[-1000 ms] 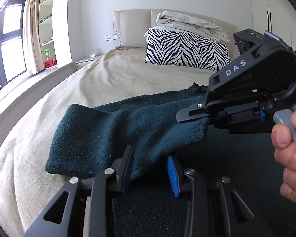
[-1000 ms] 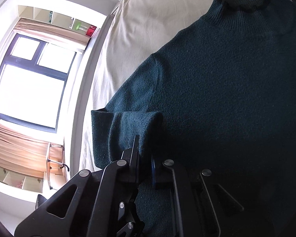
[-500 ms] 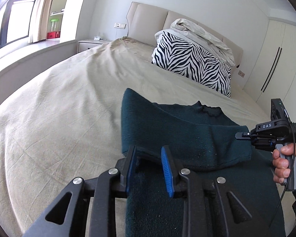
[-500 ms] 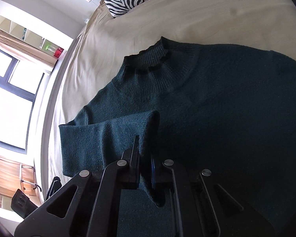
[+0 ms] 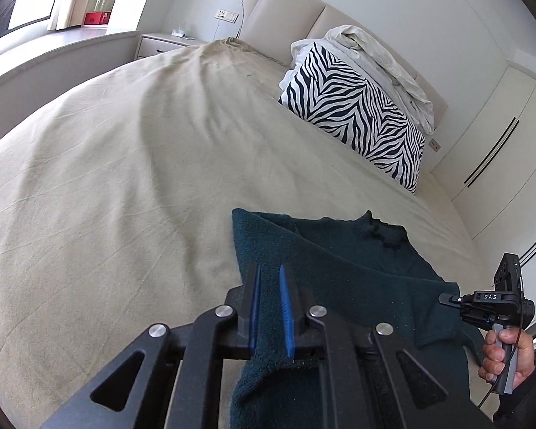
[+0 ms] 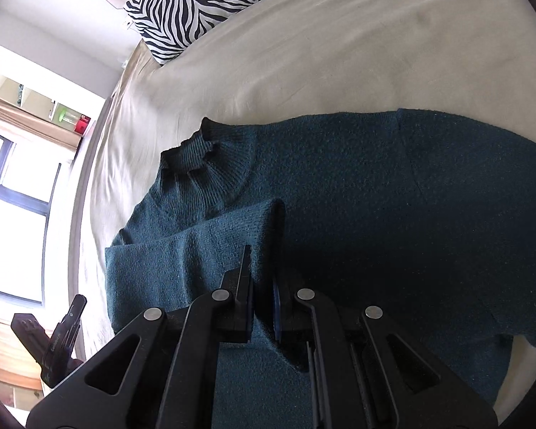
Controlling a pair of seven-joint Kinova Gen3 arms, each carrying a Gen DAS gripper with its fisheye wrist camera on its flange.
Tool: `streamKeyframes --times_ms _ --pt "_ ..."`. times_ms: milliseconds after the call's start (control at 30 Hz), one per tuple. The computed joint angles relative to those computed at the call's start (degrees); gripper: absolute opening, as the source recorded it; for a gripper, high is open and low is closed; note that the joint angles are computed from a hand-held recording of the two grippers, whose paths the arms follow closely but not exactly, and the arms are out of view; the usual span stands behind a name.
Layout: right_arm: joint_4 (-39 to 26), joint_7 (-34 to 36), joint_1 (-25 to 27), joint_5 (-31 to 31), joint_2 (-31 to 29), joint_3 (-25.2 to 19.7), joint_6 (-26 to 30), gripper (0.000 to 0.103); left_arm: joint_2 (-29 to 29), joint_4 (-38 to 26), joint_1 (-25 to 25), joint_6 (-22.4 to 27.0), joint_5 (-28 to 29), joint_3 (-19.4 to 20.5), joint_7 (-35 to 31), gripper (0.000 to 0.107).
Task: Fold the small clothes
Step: 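Grasp the sweater side edge with the left gripper and fold it inward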
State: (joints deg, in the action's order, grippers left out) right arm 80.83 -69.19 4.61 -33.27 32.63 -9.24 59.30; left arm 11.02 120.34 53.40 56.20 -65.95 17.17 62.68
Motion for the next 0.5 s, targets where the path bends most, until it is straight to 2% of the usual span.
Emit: streamKeyframes --times_ms 133,300,400,500 --pt "0.0 0.5 0.1 1.4 -0.4 0.5 0.9 0.007 1.8 -0.5 -3.2 -6.4 -0.9 -1.8 -3.1 0.012" --pt "-0.4 -0.5 0.1 1.0 0.6 0.6 1.2 0.007 4.5 -2.2 -6.3 -11.4 2.4 -4.7 -11.9 0.012" --pt "-0.3 -0.5 0.8 0.6 1.2 0.6 1.7 0.007 4.8 -0.4 -6.6 -15.5 0.5 -7.1 -10.4 0.006" --pt "-0.3 -1.2 1.3 0.2 2.5 0.7 1.7 0.007 4.0 1.1 -6.9 -17.9 -1.3 -8.2 -8.6 0.005"
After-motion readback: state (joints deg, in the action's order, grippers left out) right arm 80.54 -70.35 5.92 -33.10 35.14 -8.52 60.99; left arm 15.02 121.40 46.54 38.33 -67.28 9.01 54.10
